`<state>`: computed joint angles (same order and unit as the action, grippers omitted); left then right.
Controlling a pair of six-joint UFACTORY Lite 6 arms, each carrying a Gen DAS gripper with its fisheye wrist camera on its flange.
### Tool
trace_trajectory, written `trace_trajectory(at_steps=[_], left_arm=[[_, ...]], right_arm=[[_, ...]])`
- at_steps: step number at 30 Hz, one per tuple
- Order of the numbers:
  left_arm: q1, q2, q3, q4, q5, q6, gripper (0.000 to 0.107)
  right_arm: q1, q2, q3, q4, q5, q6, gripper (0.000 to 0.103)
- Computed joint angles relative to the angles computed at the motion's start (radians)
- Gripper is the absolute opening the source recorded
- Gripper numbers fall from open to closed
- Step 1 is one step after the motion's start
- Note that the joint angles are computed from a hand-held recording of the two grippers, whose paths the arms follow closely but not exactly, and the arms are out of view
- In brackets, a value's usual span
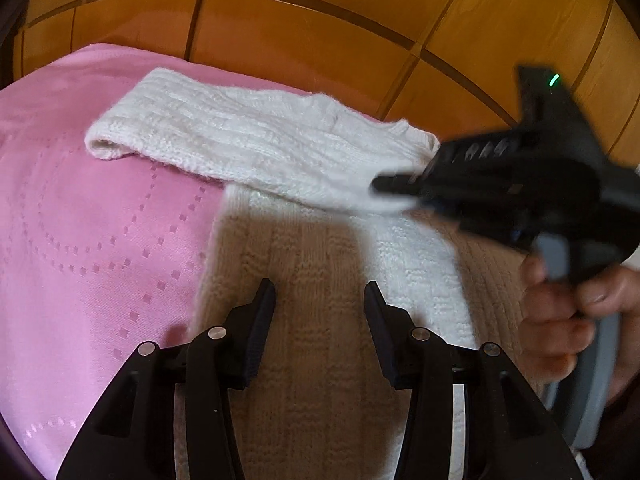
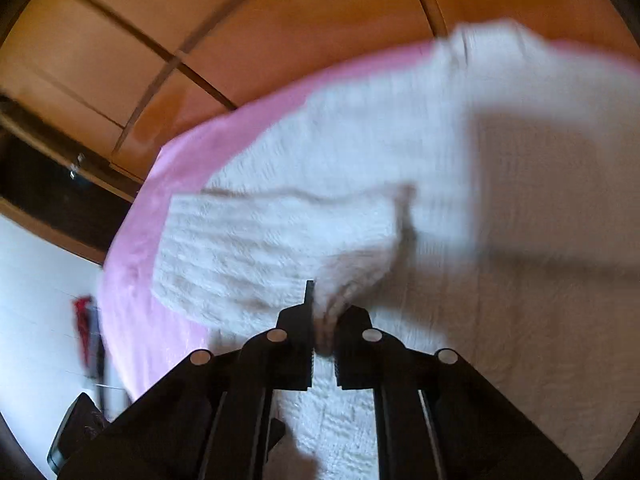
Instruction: Fold small clothes
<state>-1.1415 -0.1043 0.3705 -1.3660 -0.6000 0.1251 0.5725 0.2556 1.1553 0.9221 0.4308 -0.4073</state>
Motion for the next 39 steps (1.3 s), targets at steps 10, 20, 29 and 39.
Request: trace_trajectory(at_steps=[10, 20, 29, 39], left_arm=[[-0.023, 0.037, 0.02, -0.025, -0.025, 0.007, 0.046], [-0.03, 0.067, 0.058, -0.084, -0.031, 0.075, 0.046], [-0.031, 0.092, 0.088, -0.11, -0.031, 0.104, 0.046], [0.211, -0.159, -0.007, 0.311, 0.223, -0.248, 0.061]], right_arm=[[-0.194, -0.311, 0.036, -0.22, 0.012, 0.036, 0.006], [-0.629, -0.313, -0.103, -0.05, 0.094, -0.233, 0.006], [-0.766, -0.182, -0.23, -0.033, -0.011, -0.33, 0.006], [-0.819, -0.333, -0.338, 0.087, 0.018, -0.5, 0.057]])
